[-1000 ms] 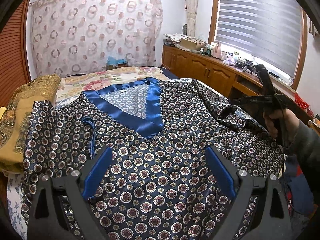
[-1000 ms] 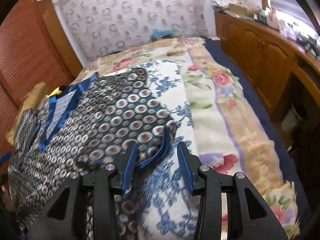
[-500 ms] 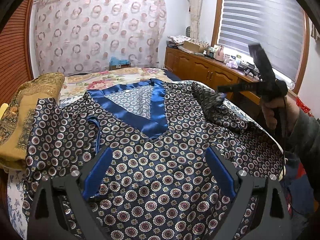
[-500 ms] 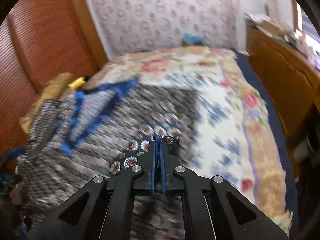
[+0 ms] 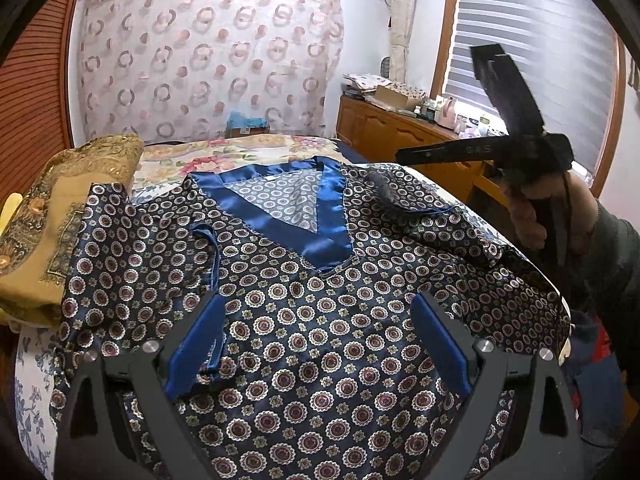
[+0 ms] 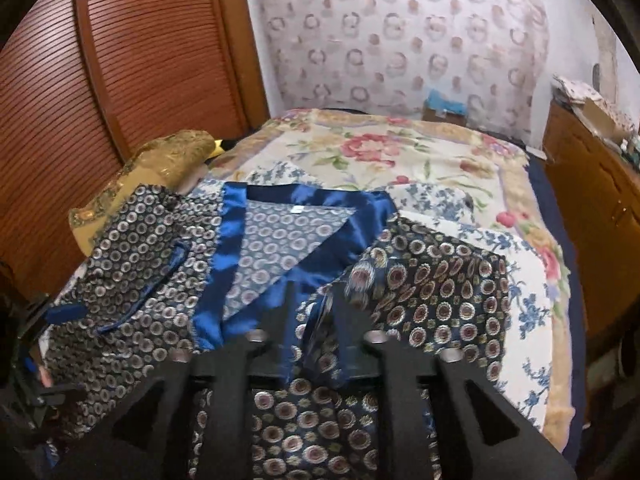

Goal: Fold small clothes

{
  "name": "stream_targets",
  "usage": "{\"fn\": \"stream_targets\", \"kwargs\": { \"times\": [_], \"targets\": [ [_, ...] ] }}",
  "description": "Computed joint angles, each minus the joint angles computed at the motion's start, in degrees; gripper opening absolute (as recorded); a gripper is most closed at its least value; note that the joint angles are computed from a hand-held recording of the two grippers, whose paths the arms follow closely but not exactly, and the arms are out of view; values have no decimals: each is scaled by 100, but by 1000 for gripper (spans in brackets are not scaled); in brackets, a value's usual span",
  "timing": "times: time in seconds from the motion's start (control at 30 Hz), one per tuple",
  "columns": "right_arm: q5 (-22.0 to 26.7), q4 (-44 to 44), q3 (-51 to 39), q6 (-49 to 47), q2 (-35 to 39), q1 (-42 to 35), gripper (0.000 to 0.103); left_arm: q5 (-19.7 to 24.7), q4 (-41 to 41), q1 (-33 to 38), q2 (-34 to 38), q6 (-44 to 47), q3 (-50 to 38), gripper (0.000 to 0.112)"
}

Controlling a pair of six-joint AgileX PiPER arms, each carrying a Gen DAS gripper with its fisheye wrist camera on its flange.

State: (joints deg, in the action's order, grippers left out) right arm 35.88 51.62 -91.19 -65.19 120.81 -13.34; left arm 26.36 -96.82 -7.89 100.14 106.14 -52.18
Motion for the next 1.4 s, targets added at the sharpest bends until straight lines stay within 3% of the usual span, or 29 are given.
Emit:
{"fn": "stream_targets", "kwargs": {
  "times": [0.1, 0.17, 0.37, 0.73, 0.87, 1.2, 1.4],
  "targets": [
    [-155, 194, 351, -275, -195, -50, 31, 36, -9, 29, 14, -1, -12, 95],
    [-503, 205, 709, -391, -366, -103, 32, 50, -9, 23, 35, -5, -29, 95],
    [-676, 295, 1258, -710, -373, -492, 35, 55, -77, -18, 62, 63, -32, 95],
    [-142, 711, 1442, -943, -201, -737, 35, 51, -32, 40, 42, 26, -34, 95],
    [-21, 831, 1624, -1210, -330, -634, 22, 83, -57, 136, 45, 48, -27, 95],
    [213, 950, 2328, -1677, -679, -489, 23, 65, -107, 430, 7, 174, -40, 95],
    [168, 868, 2592, -1655, -786, -477, 31, 10, 116, 843, -26, 17, -310, 95]
  ]
}}
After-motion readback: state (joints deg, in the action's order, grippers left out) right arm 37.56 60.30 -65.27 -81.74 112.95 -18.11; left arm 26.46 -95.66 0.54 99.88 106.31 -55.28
